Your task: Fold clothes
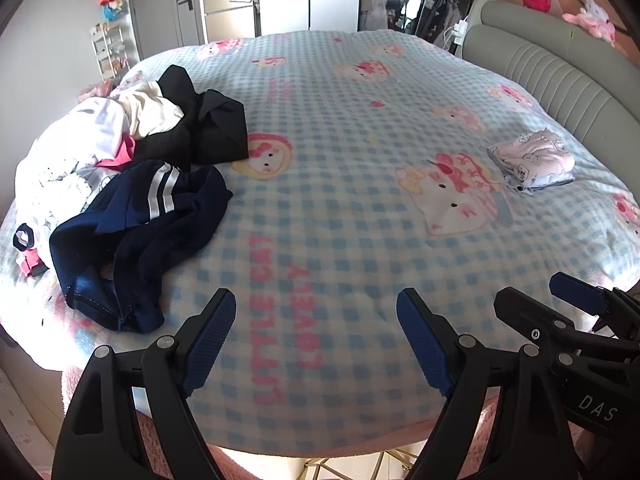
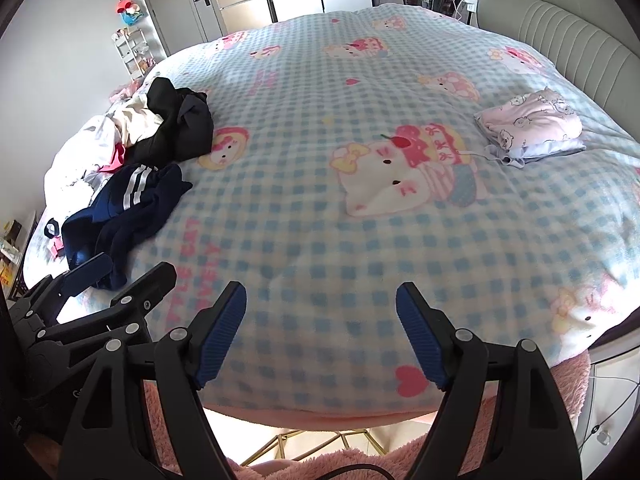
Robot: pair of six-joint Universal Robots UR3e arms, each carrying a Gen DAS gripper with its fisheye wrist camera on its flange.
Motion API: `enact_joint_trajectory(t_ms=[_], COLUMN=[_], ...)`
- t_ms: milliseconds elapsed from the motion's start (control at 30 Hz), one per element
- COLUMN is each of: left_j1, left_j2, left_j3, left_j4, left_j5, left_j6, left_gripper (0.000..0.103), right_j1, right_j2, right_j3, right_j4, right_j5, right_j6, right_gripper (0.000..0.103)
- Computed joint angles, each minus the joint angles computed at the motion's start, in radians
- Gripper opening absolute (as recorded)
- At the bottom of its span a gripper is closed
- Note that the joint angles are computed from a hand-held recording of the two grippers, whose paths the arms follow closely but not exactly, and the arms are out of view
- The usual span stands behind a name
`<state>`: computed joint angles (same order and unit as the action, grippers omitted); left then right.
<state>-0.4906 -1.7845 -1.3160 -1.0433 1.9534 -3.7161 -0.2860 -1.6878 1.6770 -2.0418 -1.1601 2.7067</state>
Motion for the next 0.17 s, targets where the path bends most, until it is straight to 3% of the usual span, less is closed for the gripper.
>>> enact_joint_trajectory(t_ms=[167], left_j1=[-0.01], left_j2=[-0.001], left_j3=[0.0], left_j4=[0.015], left_j5=[0.016], left_j6=[0.004], left_gripper=[0.085], right_j1=[0.004], right_j2=[-0.007], right_j3=[-0.005], right_j4=[-0.009], right_j5=[-0.013], right_j6=[0.002], right_gripper=[0.079])
